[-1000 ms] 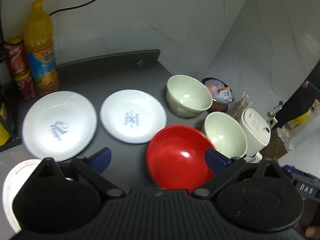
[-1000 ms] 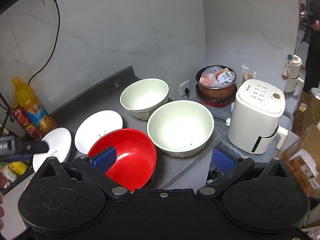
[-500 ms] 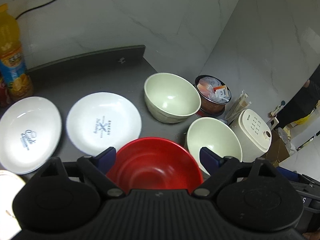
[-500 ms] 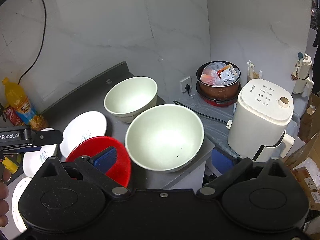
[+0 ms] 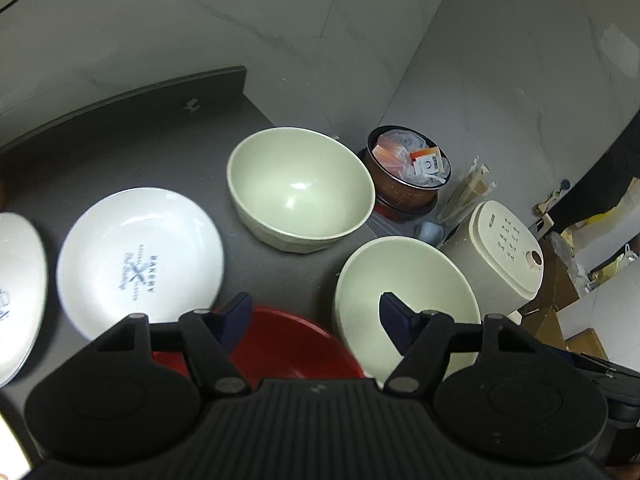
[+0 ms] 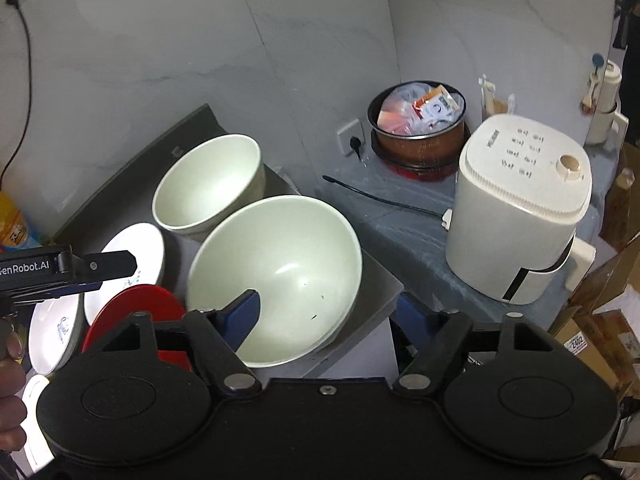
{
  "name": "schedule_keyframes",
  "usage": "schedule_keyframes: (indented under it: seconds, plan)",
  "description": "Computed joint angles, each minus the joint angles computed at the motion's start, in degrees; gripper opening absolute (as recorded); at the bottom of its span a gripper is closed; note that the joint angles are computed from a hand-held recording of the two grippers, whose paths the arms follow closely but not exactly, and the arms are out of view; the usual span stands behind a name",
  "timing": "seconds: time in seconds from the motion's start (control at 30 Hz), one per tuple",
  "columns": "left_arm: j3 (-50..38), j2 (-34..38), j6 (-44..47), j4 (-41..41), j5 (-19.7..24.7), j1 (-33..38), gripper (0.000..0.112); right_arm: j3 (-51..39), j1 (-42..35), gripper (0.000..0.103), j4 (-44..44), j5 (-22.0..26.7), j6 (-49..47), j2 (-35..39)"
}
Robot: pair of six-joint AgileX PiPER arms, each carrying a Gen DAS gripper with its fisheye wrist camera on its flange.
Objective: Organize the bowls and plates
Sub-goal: 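Move the right gripper toward the large cream bowl beside the red bowl, then close the right gripper on the rim of the large cream bowl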
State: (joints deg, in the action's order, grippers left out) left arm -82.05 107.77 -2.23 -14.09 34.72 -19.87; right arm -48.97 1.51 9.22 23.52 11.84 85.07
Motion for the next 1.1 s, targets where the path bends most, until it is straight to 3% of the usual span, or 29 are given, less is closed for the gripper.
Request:
schedule_keyframes:
  seconds: [0.2,0.27,0.6,0.8,0.83,0.97,1.03,1.1]
  plan:
    - [-7.1,6.3,1.9,-1.2,2.5,-1.3,0.061,-1.9,-1.8,0.065,4.1,0.0,-4.5,4.2]
    - [-10.0,8.9,1.9,-1.1,4.2,-1.6,0.053,-2.6,-2.1,0.062,5.0,0.1,-5.4,5.6]
    - [-21.6,18.4,0.2,0.3,10.5,-3.0,0.043,-4.0,-3.5,0.055,5.7,-0.1,-5.6,10.7]
    - [-27.3,22.9,-2.5,3.4,14.8,-4.1,0.024,-5.5,-4.1,0.049,7.1,0.7,-6.3,13.5]
    - [-27.9,23.4,-2.5,3.0,15.4,-4.1,0.022,-6.2,-4.4,0.046,7.9,1.4,-7.4,14.3]
    - [-28.3,23.6,-3.3,2.5,15.6,-3.8,0.015,-7.6,-5.6,0.015,16.5,3.8,-15.4,15.5]
    - [-28.1,23.2,-2.7,1.2,15.9,-3.4,0.015,-7.8,-4.1,0.014,11.4,3.1,-10.7,15.1]
    - [-26.7,22.0,-2.7,1.9,14.8,-3.5,0.015,-7.4,-4.3,0.014,12.8,2.9,-11.0,14.2]
